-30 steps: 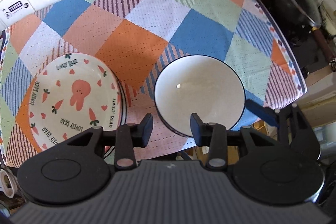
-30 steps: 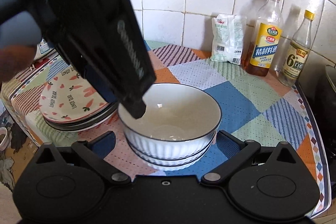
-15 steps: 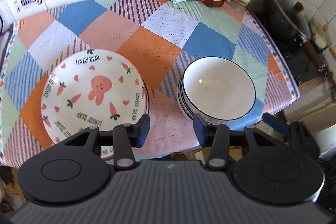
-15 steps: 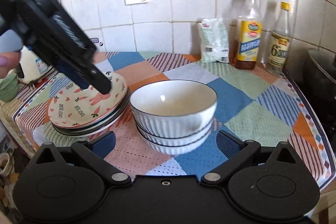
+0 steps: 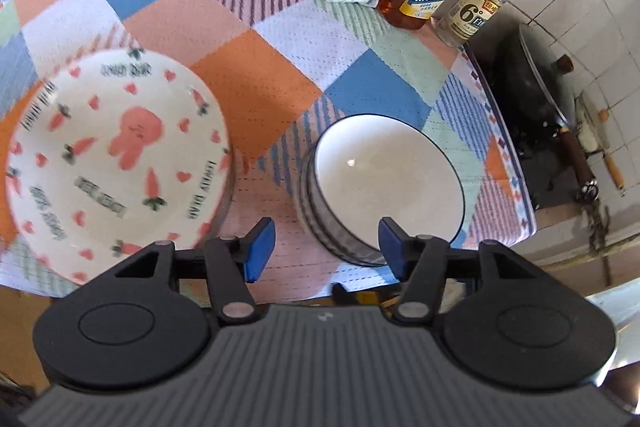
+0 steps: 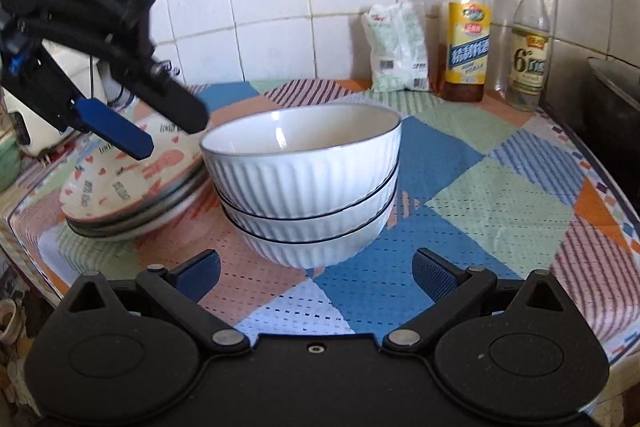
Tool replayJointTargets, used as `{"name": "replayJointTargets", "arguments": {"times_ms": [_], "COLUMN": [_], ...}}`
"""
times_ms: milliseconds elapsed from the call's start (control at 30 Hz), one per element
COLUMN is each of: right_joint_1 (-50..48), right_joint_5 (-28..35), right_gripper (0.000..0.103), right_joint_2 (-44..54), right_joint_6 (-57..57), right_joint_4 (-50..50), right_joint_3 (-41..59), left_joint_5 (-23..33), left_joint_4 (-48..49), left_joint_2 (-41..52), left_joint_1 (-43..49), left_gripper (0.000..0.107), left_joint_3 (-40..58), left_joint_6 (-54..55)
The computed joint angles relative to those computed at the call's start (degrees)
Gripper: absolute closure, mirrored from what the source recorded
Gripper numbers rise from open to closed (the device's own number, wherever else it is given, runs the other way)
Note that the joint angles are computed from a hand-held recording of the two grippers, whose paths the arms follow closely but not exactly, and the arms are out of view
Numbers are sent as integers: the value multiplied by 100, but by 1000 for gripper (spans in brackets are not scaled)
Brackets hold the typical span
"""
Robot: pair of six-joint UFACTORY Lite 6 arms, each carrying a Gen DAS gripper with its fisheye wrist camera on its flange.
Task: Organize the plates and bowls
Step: 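Grasp the rim of the three-bowl stack with the left gripper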
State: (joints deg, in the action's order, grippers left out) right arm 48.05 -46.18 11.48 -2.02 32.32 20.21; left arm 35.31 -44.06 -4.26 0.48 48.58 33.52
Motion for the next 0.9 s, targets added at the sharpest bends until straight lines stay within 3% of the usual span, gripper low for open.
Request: {"name": "replayJointTargets", "arguments": {"times_ms": [100,367,433,533,900], "right_joint_1": [-155,-983,-1171,-1350,-1648], "right_joint_5": [47,-521,-551,-579,-688], "right_gripper": [0,0,0,0,0], "right_joint_2": [564,1430,1599,1761,1799], "right_joint_6": [-47,809,938,1005,1031], "right_joint_4": [59,-1782,-2183,-2607,-3298], "right_joint_3": [435,907,1063,1226,1199], "left_joint_5": [-588,-908,-944,-695,-754], "left_joint_4": [611,723,598,926,201], "left_joint_2": [177,1050,1300,1684,2174], "left_joint_1": [-490,-832,-831,-876,-692], "left_gripper": [52,52,53,64,67], "left_joint_3": [9,540,687,1064,1338], "left_joint_6": [-508,-714,-682,-853,-337]}}
